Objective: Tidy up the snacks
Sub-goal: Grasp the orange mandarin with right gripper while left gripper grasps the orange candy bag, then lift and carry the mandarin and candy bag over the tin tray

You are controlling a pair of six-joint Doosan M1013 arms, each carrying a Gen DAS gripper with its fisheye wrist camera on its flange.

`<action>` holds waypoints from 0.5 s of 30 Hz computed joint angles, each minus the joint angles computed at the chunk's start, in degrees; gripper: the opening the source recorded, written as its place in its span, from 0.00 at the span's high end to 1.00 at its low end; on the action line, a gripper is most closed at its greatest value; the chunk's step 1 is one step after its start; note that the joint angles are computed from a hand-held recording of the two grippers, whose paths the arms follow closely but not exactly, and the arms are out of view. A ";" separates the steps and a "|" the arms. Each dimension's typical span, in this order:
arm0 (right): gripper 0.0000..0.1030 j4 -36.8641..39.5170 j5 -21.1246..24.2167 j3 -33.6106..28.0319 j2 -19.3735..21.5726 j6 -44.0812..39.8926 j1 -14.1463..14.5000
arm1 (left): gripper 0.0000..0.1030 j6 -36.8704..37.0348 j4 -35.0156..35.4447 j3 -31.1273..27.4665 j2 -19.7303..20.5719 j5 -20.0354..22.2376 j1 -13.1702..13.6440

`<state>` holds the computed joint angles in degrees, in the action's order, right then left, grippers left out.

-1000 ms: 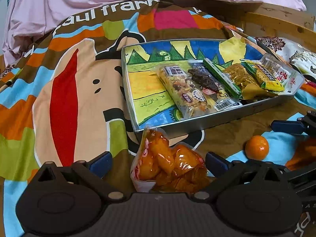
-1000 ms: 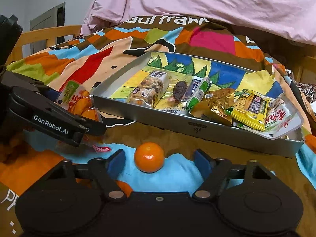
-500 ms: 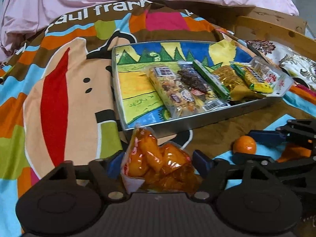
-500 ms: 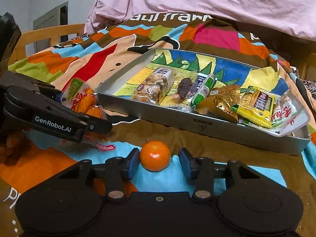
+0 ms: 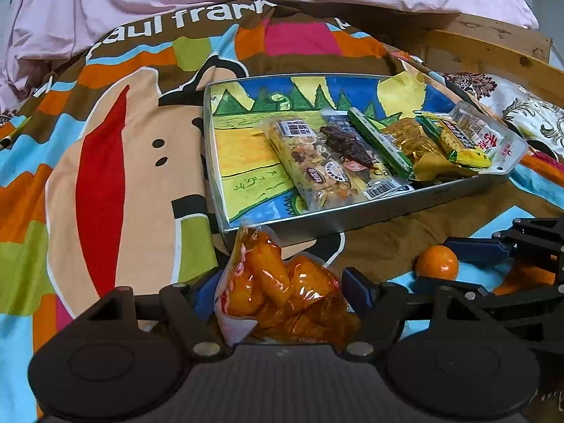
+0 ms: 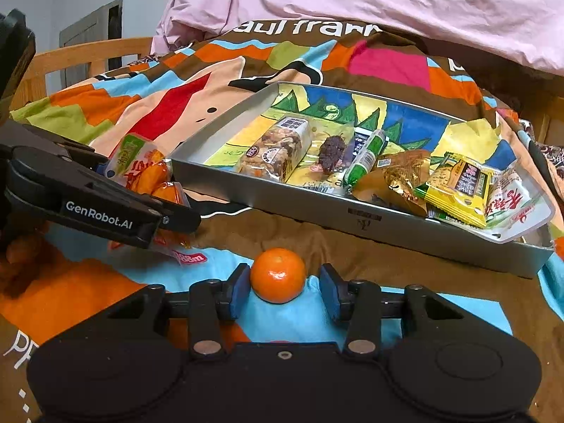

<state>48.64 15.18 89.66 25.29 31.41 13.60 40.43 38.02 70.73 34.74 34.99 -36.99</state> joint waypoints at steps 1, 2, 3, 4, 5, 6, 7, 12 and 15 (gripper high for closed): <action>0.65 0.72 -0.17 0.15 -0.10 -0.98 0.02 | 0.26 -0.87 0.58 -0.13 0.02 0.64 -0.20; 0.65 1.67 -0.09 0.26 -0.17 -2.35 0.04 | 0.27 -1.57 1.05 -0.24 0.04 1.17 -0.38; 0.65 1.33 -0.43 0.33 -0.17 -2.47 0.16 | 0.27 -2.16 1.60 -0.25 0.03 1.50 -0.53; 0.65 0.54 -0.66 0.34 -0.16 -2.05 0.28 | 0.27 -2.78 2.37 -0.27 0.06 1.86 -0.75; 0.65 0.37 -0.60 0.29 -0.13 -1.98 0.27 | 0.27 -3.30 3.19 -0.28 0.11 2.19 -0.92; 0.65 0.48 -0.38 0.21 -0.09 -1.91 0.19 | 0.27 -3.37 3.51 -0.29 0.16 2.26 -0.98; 0.65 0.64 -0.12 0.13 -0.04 -1.80 0.11 | 0.27 -3.30 3.50 -0.33 0.20 2.28 -0.97; 0.65 1.85 0.23 0.12 0.06 -2.43 -0.06 | 0.27 -4.47 3.68 0.06 0.02 1.37 -0.81; 0.66 4.26 -0.39 0.53 -0.14 -5.13 -0.02 | 0.28 -5.63 4.98 0.57 -0.19 1.03 -0.98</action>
<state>52.90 14.79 90.20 25.16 26.28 13.58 34.80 43.00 71.31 34.55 36.01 -37.97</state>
